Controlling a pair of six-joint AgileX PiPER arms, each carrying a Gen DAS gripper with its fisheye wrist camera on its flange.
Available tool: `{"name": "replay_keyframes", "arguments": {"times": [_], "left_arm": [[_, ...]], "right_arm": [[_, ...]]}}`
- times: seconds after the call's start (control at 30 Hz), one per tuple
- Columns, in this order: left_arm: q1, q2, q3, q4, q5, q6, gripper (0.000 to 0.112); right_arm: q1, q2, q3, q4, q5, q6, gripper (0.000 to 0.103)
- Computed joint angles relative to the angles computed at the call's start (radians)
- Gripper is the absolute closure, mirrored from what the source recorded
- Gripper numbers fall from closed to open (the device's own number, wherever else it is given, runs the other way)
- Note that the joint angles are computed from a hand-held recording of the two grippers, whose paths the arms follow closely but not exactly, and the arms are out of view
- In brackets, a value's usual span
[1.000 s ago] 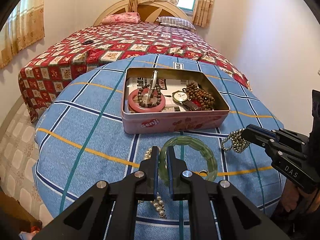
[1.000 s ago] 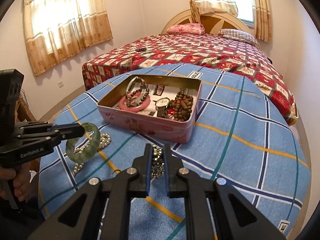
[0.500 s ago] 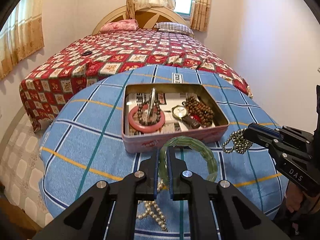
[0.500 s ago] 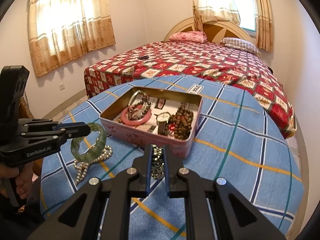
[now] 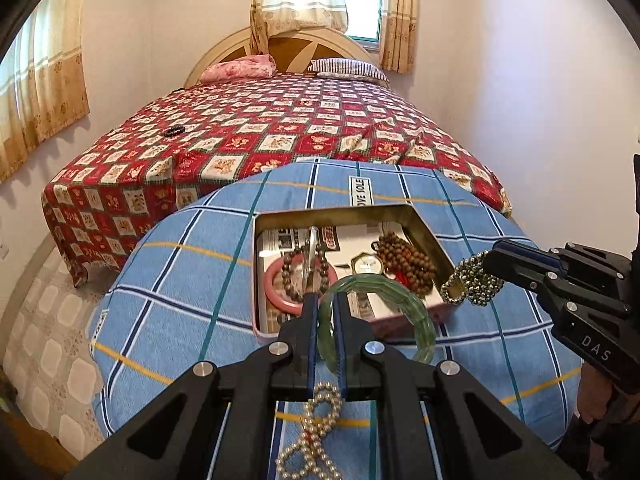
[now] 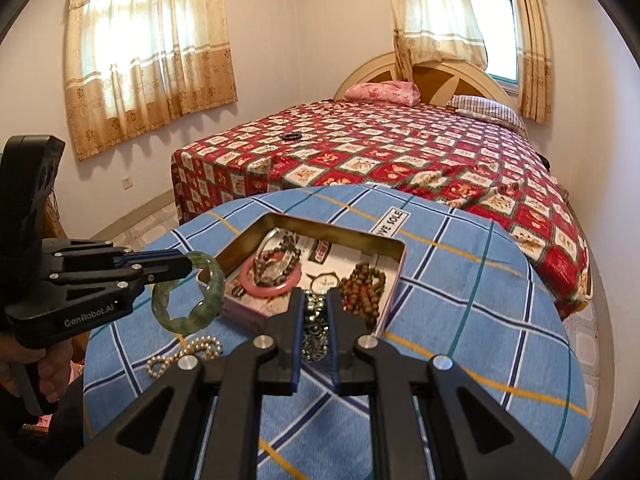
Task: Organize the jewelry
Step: 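Carry the jade bangle and gold bead chain over the tin with both grippers, then open both grippers to drop the jade bangle and gold chain into the tin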
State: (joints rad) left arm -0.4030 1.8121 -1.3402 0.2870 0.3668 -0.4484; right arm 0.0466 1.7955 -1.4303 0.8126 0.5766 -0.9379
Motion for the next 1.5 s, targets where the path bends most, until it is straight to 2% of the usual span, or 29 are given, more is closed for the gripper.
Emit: {"name": "replay_keyframes", "arguments": {"times": [0.77, 1.17, 1.5], "left_arm": [[0.038, 0.167, -0.242, -0.045, 0.086, 0.090, 0.105], [0.051, 0.311, -0.428, -0.020, 0.161, 0.086, 0.105], [0.045, 0.353, -0.482, -0.077, 0.177, 0.159, 0.103]], "right_arm": [[0.008, 0.163, -0.239, -0.121, 0.046, 0.137, 0.091], [0.034, 0.368, -0.516, -0.276, 0.135, 0.320, 0.090], [0.050, 0.432, -0.585, -0.362, 0.154, 0.392, 0.089]]}}
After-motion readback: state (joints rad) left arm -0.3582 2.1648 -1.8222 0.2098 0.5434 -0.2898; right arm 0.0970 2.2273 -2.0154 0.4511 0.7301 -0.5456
